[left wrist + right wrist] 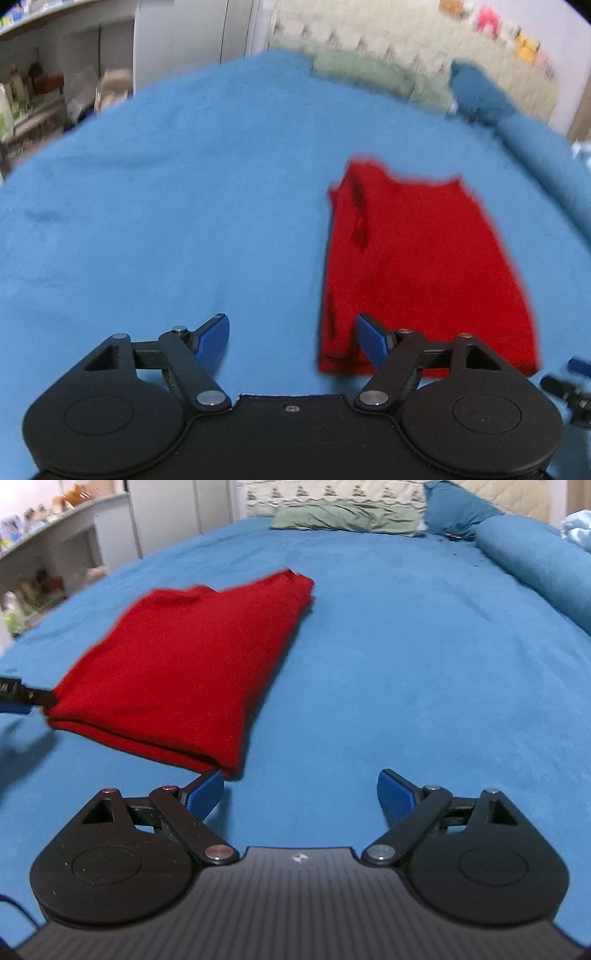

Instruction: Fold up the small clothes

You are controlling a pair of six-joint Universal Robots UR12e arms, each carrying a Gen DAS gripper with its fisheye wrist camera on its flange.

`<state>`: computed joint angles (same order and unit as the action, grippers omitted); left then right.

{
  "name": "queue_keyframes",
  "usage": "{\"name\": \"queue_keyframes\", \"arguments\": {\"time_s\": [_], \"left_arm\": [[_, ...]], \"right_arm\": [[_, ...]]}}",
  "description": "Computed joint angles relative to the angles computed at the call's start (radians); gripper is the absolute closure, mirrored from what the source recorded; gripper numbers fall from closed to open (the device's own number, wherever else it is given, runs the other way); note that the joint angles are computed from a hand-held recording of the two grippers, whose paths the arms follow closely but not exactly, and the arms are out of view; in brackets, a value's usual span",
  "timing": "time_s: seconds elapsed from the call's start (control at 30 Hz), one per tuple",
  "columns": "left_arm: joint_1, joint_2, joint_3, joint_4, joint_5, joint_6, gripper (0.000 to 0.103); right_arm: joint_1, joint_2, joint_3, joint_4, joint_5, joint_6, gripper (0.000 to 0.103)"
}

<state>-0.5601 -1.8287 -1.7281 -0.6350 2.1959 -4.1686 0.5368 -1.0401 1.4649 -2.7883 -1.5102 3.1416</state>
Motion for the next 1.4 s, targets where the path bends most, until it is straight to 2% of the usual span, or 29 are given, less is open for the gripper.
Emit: {"name": "queue_keyframes", "arguments": {"time_s": [0.07, 0.13, 0.2, 0.27, 0.4, 0.47, 0.6, 0.67, 0.73, 0.77, 0.8, 0.83, 0.87, 0.9, 0.93, 1.0, 1.07, 1.2, 1.27, 1.4], "left_arm": [[0.0, 0.008, 0.014, 0.03, 0.045, 0.062, 0.006], [0.015, 0.006, 0.038, 0.063, 0.052, 0.15, 0.003], [0.05, 0.001, 0.06, 0.099, -0.007, 0.219, 0.001], [0.097, -0.008, 0.078, 0.124, -0.113, 0.255, 0.001], [0.176, -0.035, 0.087, 0.14, -0.324, 0.223, 0.003], [0.199, -0.052, 0.09, 0.118, -0.397, 0.212, 0.012], [0.21, -0.081, 0.101, 0.072, -0.445, 0.22, 0.014], [0.213, -0.089, 0.093, 0.086, -0.464, 0.227, 0.014], [0.212, -0.091, 0.081, 0.118, -0.465, 0.23, 0.015], [0.211, -0.093, 0.084, 0.118, -0.465, 0.232, 0.024], [0.212, -0.095, 0.084, 0.126, -0.475, 0.236, 0.033], [0.215, -0.096, 0.08, 0.149, -0.502, 0.232, 0.055], [0.21, -0.096, 0.086, 0.144, -0.487, 0.216, 0.062], [0.201, -0.098, 0.097, 0.132, -0.461, 0.215, 0.067], [0.192, -0.102, 0.109, 0.124, -0.438, 0.222, 0.074], [0.172, -0.106, 0.137, 0.09, -0.381, 0.245, 0.077], [0.158, -0.108, 0.156, 0.086, -0.349, 0.255, 0.08], [0.124, -0.091, 0.171, 0.111, -0.333, 0.277, 0.08], [0.094, -0.085, 0.184, 0.111, -0.314, 0.294, 0.08], [0.028, -0.079, 0.201, 0.116, -0.292, 0.27, 0.08]], "right_arm": [[-0.016, -0.013, -0.008, 0.001, 0.041, -0.019, 0.0], [-0.027, -0.014, -0.038, 0.011, 0.063, -0.026, 0.0], [-0.041, -0.002, -0.092, 0.056, 0.108, -0.007, 0.0], [-0.052, 0.026, -0.172, 0.13, 0.155, 0.034, 0.0], [-0.069, 0.113, -0.339, 0.278, 0.258, 0.145, 0.0], [-0.072, 0.159, -0.406, 0.337, 0.296, 0.202, 0.0], [-0.072, 0.228, -0.484, 0.41, 0.368, 0.296, 0.0], [-0.064, 0.246, -0.491, 0.407, 0.371, 0.301, 0.0], [-0.054, 0.266, -0.513, 0.436, 0.362, 0.293, 0.005], [-0.049, 0.27, -0.512, 0.429, 0.354, 0.294, 0.009], [-0.045, 0.27, -0.504, 0.406, 0.347, 0.288, 0.025], [-0.042, 0.271, -0.502, 0.391, 0.356, 0.277, 0.036], [-0.04, 0.271, -0.503, 0.389, 0.359, 0.271, 0.042], [-0.035, 0.268, -0.503, 0.384, 0.335, 0.26, 0.052], [-0.032, 0.267, -0.506, 0.384, 0.324, 0.247, 0.055], [-0.028, 0.259, -0.505, 0.37, 0.307, 0.24, 0.06], [-0.026, 0.248, -0.498, 0.346, 0.305, 0.241, 0.061], [-0.032, 0.2, -0.458, 0.319, 0.336, 0.221, 0.062], [-0.04, 0.154, -0.41, 0.309, 0.344, 0.198, 0.062], [-0.071, 0.045, -0.28, 0.28, 0.384, 0.177, 0.062]]}}
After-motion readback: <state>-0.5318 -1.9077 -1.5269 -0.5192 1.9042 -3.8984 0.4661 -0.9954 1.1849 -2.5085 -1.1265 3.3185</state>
